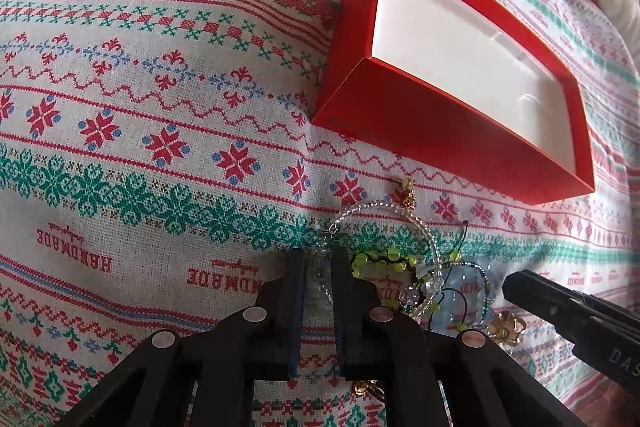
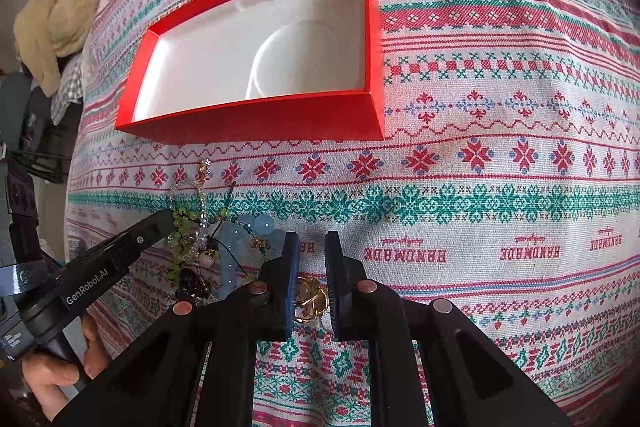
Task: Organize jewelry
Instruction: 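Grasp the clear beaded bracelet with the left tool while the right tool grasps the pale blue bracelet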
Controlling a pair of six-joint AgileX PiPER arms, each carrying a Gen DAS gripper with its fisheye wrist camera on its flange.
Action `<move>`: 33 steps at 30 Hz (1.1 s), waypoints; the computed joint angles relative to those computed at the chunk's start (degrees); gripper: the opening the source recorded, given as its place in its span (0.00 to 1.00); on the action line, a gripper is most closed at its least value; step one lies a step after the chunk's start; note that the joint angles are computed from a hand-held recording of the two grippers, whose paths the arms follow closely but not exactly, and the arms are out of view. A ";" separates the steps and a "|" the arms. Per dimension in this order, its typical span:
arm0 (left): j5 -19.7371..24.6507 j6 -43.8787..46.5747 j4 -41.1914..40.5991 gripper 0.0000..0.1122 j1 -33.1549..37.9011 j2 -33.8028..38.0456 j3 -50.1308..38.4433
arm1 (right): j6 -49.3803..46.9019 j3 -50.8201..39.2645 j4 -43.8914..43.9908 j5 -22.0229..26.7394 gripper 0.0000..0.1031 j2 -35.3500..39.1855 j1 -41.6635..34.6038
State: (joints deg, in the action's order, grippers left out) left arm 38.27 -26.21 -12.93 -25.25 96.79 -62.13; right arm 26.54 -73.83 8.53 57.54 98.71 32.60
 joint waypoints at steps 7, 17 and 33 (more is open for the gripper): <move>2.09 -0.85 1.98 0.09 -0.53 -1.94 -0.22 | -1.68 0.06 0.83 1.13 0.23 -0.83 0.66; 5.09 -7.46 11.21 0.05 -4.73 0.72 -2.62 | 0.54 -0.30 -3.11 0.70 0.34 0.24 1.88; 4.64 -12.73 17.88 0.02 -6.61 -1.41 -0.77 | 5.48 -4.64 -13.70 1.16 0.12 5.60 9.47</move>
State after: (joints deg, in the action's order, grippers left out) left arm 42.91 -38.94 4.95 -31.86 95.38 -62.90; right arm 32.01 -78.47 -5.16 58.71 104.31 42.06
